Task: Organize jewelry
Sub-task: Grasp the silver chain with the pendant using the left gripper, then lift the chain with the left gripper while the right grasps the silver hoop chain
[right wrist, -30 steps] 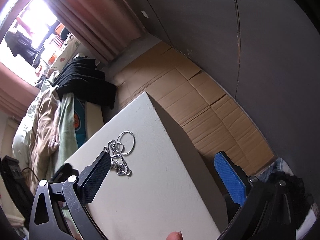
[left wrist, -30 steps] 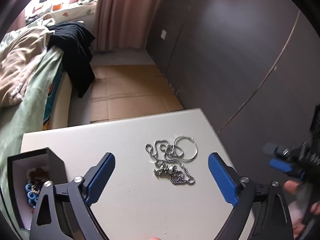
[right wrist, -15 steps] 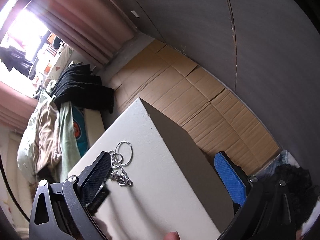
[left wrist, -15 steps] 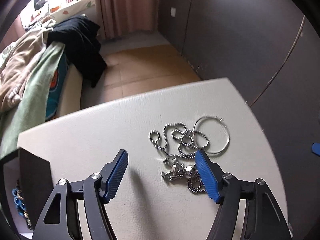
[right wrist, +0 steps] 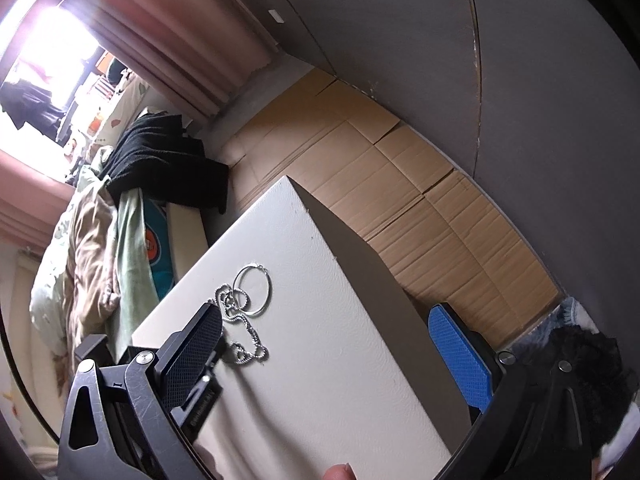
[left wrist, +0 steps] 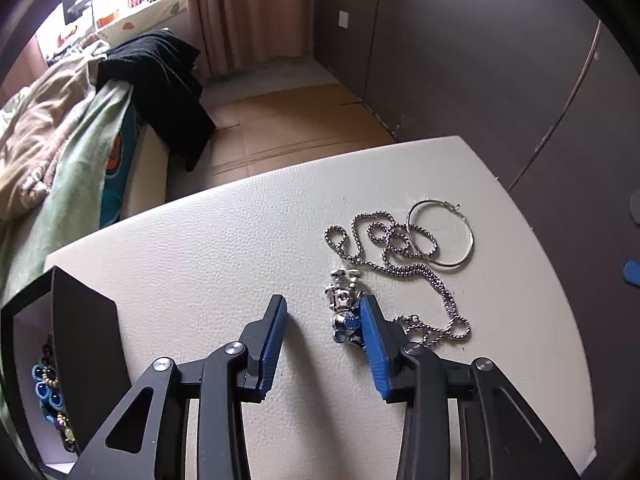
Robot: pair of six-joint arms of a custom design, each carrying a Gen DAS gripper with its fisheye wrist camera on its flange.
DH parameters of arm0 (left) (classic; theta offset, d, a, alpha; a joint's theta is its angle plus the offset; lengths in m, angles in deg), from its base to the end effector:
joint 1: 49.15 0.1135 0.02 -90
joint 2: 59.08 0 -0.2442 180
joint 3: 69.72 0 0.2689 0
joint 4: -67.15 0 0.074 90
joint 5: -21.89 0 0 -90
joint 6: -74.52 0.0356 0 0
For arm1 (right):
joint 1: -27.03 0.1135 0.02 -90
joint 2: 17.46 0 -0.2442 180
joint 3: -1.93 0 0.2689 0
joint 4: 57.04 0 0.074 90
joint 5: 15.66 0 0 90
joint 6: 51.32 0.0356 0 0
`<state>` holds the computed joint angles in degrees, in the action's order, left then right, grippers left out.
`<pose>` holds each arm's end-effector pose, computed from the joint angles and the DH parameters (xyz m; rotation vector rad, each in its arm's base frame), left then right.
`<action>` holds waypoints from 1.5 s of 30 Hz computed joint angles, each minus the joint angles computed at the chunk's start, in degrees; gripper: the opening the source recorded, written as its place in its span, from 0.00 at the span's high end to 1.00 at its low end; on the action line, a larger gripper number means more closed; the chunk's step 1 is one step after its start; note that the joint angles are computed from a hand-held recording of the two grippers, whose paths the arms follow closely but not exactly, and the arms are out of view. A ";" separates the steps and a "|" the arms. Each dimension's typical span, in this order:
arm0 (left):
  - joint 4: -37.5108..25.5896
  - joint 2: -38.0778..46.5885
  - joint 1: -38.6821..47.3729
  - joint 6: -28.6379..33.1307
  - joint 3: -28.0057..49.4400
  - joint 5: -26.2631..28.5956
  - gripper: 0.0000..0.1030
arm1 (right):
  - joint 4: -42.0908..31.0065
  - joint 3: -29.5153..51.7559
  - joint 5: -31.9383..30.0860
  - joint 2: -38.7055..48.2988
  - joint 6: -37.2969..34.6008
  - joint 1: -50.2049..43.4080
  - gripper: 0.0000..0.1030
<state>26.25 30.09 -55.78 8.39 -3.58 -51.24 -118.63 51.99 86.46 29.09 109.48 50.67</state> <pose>0.3081 -0.0462 0.1554 0.7803 2.5182 -0.2949 0.1660 0.0645 0.2149 1.1079 2.3418 0.3568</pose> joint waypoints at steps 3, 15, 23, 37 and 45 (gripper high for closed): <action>-0.12 -0.28 -0.18 0.02 -0.25 0.60 0.62 | -0.17 -0.10 0.31 0.09 0.88 1.04 0.00; 5.05 -3.45 -1.84 2.19 -5.11 1.88 0.84 | 1.12 0.23 0.80 0.55 -1.09 1.61 0.00; -2.69 -3.22 4.87 3.83 0.04 8.91 0.86 | 3.79 0.96 1.09 3.89 -4.21 2.18 0.18; -12.88 -3.44 13.60 5.43 9.47 19.02 0.86 | 16.48 3.12 -2.14 16.16 -11.41 1.58 0.55; -16.46 1.51 16.81 5.37 16.05 22.86 0.86 | 20.70 6.86 1.19 26.02 -16.38 1.34 0.68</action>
